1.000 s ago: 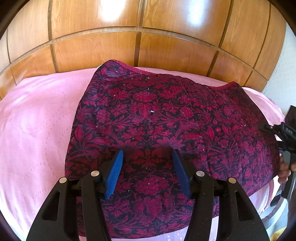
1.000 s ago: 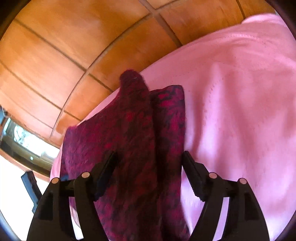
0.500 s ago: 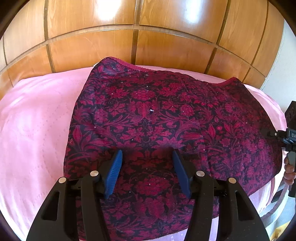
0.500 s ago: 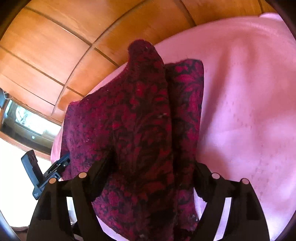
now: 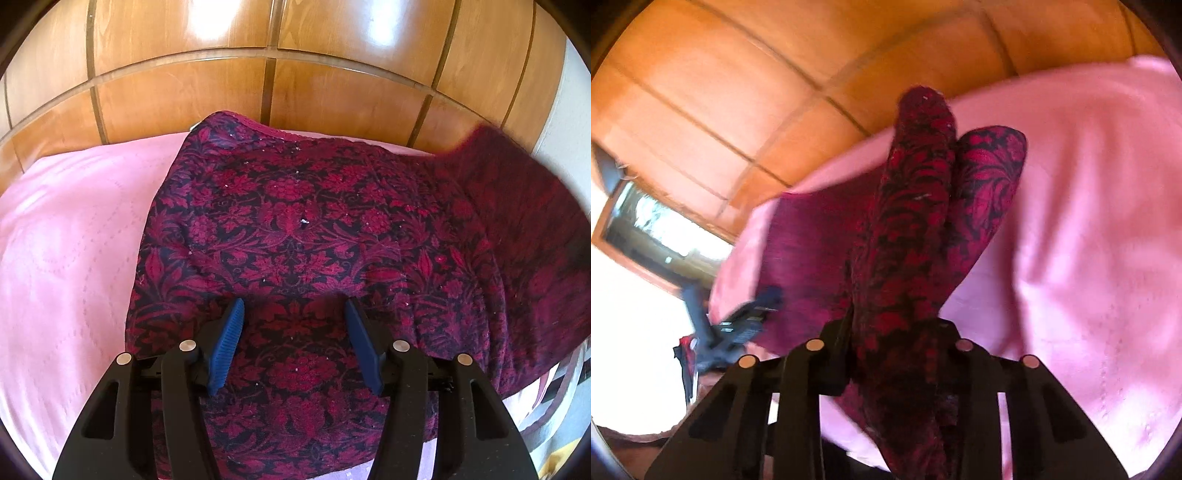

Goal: Fold small clothes

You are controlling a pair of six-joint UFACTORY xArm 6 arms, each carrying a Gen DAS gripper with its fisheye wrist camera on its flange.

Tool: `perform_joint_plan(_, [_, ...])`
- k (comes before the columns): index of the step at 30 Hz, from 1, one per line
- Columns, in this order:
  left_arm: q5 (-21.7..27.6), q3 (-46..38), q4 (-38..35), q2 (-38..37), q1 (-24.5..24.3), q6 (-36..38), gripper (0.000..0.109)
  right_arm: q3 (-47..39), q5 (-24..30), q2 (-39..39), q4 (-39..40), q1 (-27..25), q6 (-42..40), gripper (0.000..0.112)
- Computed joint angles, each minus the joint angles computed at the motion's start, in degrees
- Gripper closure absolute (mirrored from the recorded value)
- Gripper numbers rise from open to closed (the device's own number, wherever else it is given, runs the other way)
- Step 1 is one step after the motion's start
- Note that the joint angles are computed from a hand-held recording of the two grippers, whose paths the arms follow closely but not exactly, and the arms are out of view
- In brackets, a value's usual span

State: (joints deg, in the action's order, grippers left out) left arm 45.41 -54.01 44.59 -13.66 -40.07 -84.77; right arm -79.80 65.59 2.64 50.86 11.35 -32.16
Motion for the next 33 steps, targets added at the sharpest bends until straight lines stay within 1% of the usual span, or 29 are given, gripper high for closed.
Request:
perform_joint_plan(3, [-2.24,1.88,1.35,-1.36,0.41,-1.62,0.053,-2.2,0.77,-2.59,1.59,3.3,-0.03,0.086])
perform_joint_plan(5, [-4.93,4.07,2.23,-3.15,1.07,-2.42,0.053,-4.5,-0.24,-3.02,1.22,7.78,-0.22,0.088])
perform_joint_plan(6, [-5.99,5.29,2.63,-4.28,1.27,-2.61,0.053,-5.57,-0.57,-2.67,0.84,9.41,0.27,0.089])
perform_joint_plan(7, [-6.89,6.72,2.94,-5.74,1.47,-2.93,0.053,-7.44,-1.31,-1.71,-0.01,12.15,1.21,0.089])
perform_joint_plan(8, [-8.51,8.57,2.92,-7.8,2.05,-3.4,0.053,-9.06,-2.15,-0.68,-0.9,14.45,1.78,0.09])
perform_joint_plan(9, [-11.38,11.25,2.83,-10.79,3.04,-4.43,0.056,-10.16,-3.12,0.16,-1.89,16.2,2.22,0.09])
perform_joint_plan(10, [-13.22,13.49,2.7,-13.53,3.81,-5.13,0.057,-11.97,-4.51,1.69,-3.92,18.64,3.58,0.09])
perform_joint_plan(11, [-14.09,15.97,2.97,-16.9,4.18,-6.22,0.057,-13.38,-5.38,2.94,-5.8,20.21,4.8,0.09])
perform_joint_plan(14, [-11.29,21.86,3.32,-26.86,3.98,-7.98,0.057,-17.64,-6.98,7.62,-10.97,24.87,8.62,0.09])
perform_joint_plan(16, [-12.86,26.08,1.57,-33.52,5.39,-7.53,0.057,-17.61,-7.94,8.62,-13.32,27.22,9.76,0.09])
perform_joint_plan(18, [-14.51,29.57,-0.87,-39.53,7.13,-6.3,0.057,-15.51,-11.73,8.69,-18.1,30.79,10.4,0.09])
perform_joint_plan(20, [-17.74,32.56,-5.13,-44.43,9.76,-3.52,0.057,-12.76,-14.03,8.07,-20.45,32.6,9.67,0.09])
perform_joint_plan(21, [-19.49,33.26,-7.39,-45.67,11.08,-1.85,0.057,-11.0,-15.79,7.55,-21.62,33.62,8.92,0.086])
perform_joint_plan(22, [-22.5,34.32,-10.87,-46.92,12.66,1.0,0.057,-9.15,-19.06,7.19,-22.85,35.35,8.47,0.083])
perform_joint_plan(24, [-28.81,35.26,-18.83,-46.66,14.48,8.2,0.057,-6.15,-23.33,6.06,-23.62,37.2,7.16,0.081])
perform_joint_plan(25, [-31.43,34.98,-23.15,-45.38,14.56,11.66,0.057,-4.39,-25.14,5.27,-23.87,37.6,6.22,0.08])
perform_joint_plan(26, [-32.74,34.21,-25.08,-43.91,14.29,13.23,0.057,-3.13,-26.12,4.59,-22.99,37.59,5.17,0.075])
perform_joint_plan(27, [-34.68,33.0,-29.24,-41.5,14.14,17.2,0.057,-2.58,-26.89,4.34,-21.37,37.54,3.93,0.062])
perform_joint_plan(28, [-35.62,31.57,-32.33,-39.25,13.95,20.37,0.057,-1.53,-29.0,4.01,-17.35,38.15,1.19,0.054])
perform_joint_plan(29, [-35.39,29.99,-33.48,-37.33,13.88,21.58,0.057,1.93,-28.87,1.4,-12.7,37.5,-2.9,0.046])
perform_joint_plan(31, [-35.3,27.36,-38.6,-33.9,13.67,27.12,0.057,4.09,-30.68,-0.52,-8.5,37.57,-6.1,0.041])
perform_joint_plan(33, [-33.23,24.58,-41.11,-31.15,13.43,29.64,0.057,6.95,-31.48,-3.21,-3.89,37.26,-9.85,0.037])
